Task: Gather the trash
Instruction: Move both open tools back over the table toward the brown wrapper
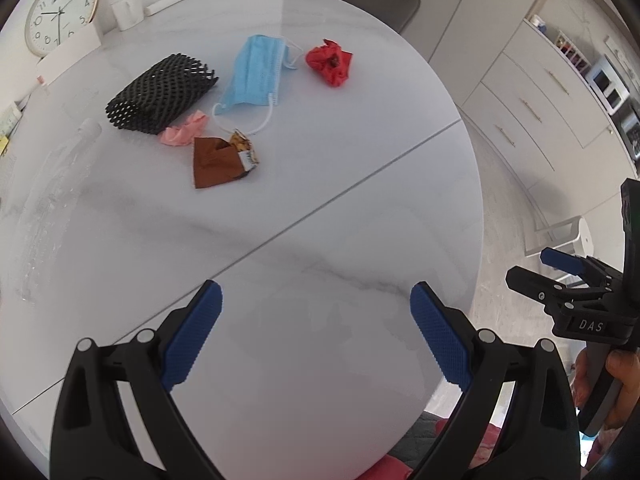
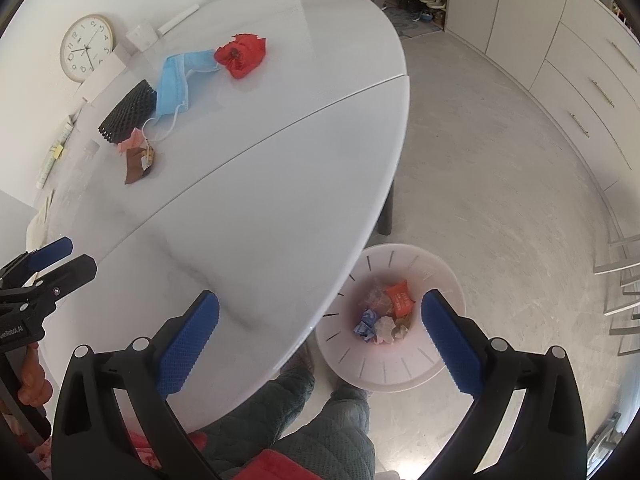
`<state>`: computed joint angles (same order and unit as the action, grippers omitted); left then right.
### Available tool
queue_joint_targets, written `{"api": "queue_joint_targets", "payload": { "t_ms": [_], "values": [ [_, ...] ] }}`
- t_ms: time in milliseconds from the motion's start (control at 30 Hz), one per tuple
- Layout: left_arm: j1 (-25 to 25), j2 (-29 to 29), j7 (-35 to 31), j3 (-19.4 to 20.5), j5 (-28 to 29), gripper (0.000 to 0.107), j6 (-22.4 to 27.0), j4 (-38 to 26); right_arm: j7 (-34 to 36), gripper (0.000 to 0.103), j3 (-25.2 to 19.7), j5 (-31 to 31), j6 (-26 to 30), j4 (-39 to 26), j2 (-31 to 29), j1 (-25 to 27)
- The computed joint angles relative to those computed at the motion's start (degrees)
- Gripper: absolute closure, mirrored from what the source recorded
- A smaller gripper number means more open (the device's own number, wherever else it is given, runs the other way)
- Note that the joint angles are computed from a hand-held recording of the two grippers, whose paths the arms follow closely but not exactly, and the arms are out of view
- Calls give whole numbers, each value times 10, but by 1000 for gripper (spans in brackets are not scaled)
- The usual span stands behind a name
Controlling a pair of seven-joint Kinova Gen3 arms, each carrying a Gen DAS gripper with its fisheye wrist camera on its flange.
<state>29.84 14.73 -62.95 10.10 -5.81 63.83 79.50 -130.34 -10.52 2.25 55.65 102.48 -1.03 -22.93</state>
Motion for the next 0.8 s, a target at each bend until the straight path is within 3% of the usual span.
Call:
{"api": "queue_joint_targets", "payload": {
  "t_ms": [333,800],
  "values": [
    [-42,17,-8,-17,20,17,-21,-8,19,3,6,1,8,-45,43,-7],
    [-61,116,4,-41,28,17,-6,-108,115,3,30,-20,28,-170,154,3]
  ]
}}
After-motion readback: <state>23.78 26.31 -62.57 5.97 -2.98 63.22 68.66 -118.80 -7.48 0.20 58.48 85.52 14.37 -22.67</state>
